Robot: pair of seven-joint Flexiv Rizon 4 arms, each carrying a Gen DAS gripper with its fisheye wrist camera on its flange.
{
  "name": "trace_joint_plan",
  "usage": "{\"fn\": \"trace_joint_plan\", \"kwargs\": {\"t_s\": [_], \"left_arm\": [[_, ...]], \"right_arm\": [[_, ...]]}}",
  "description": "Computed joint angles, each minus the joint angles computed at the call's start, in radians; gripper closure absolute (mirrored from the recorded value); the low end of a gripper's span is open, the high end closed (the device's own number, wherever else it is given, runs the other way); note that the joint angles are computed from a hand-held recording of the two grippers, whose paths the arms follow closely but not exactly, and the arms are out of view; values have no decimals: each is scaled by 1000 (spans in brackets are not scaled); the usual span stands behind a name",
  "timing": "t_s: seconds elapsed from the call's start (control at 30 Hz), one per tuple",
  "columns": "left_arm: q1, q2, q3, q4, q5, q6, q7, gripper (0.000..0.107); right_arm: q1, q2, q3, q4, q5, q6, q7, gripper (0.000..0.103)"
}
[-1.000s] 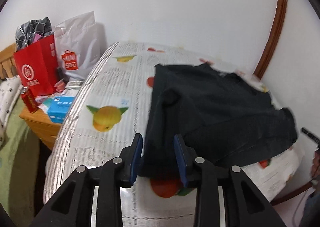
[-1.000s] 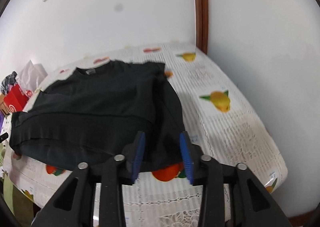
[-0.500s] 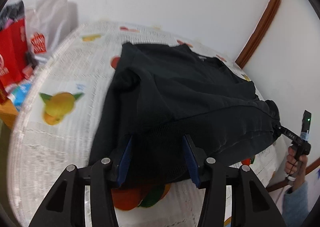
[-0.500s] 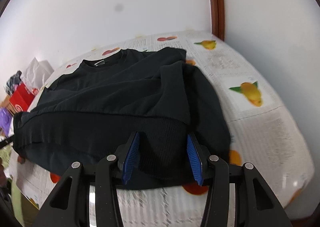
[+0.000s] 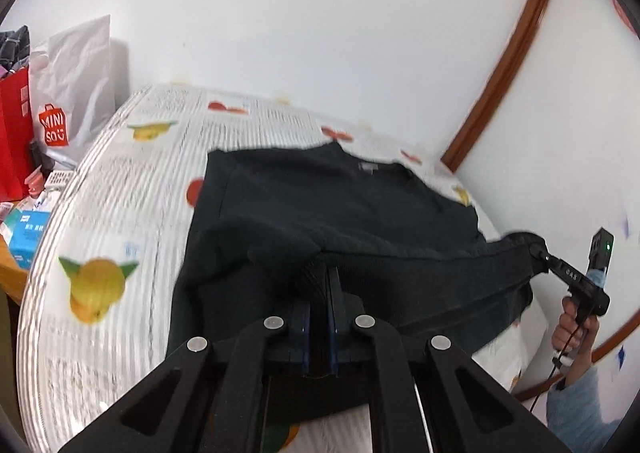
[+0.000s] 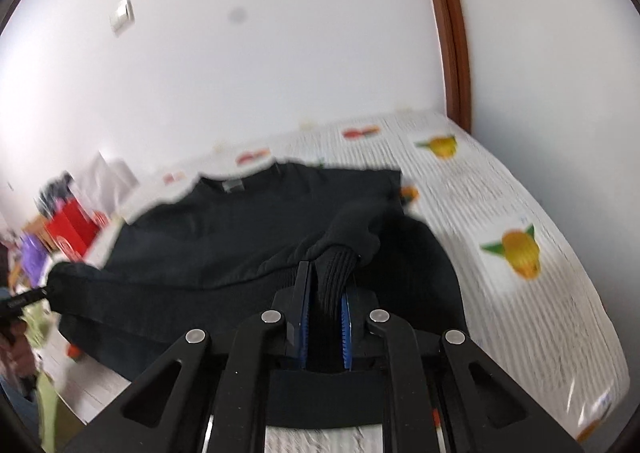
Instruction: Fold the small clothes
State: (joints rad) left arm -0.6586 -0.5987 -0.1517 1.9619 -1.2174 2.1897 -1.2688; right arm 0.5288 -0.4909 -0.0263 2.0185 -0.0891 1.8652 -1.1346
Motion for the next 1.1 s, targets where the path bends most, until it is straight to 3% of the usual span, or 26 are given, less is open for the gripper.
{"fn": "trace_joint_plan", "kwargs": {"t_s": [0.07, 0.2, 0.37, 0.5, 0.7, 0.83, 0.9, 1.03, 1.1], "left_arm": [[8, -12, 8, -23, -8, -5, 19, 100], [26, -60, -10, -138, -174, -14, 186, 100], [98, -130, -117, -290, -368, 33, 423, 100], [173, -174, -217, -361, -439, 72, 524, 97], [232, -137, -255, -268, -345, 18, 418, 94], [207, -101, -219, -205, -289, -1, 357, 78], [185, -81, -202, -169, -275, 3, 334, 72], [160, -29, -151, -50, -115, -46, 167, 72], [147, -12, -137, -14, -47, -66, 126, 72]], "right_arm": [[-39, -20, 34, -42, -12, 8, 11, 91], [-74, -72, 62, -125, -32, 0, 36, 91], [-54, -147, 28, -223, -49, -55, 72, 91], [-40, -207, 2, -293, -75, -139, 107, 91], [-35, -247, -12, -354, -136, -289, 170, 89], [-36, -209, -15, -321, -176, -314, 183, 81], [-22, -166, -35, -264, -184, -277, 199, 78], [-12, -87, -33, -160, -207, -201, 165, 73], [-47, -62, 26, -129, -218, -191, 125, 72]]}}
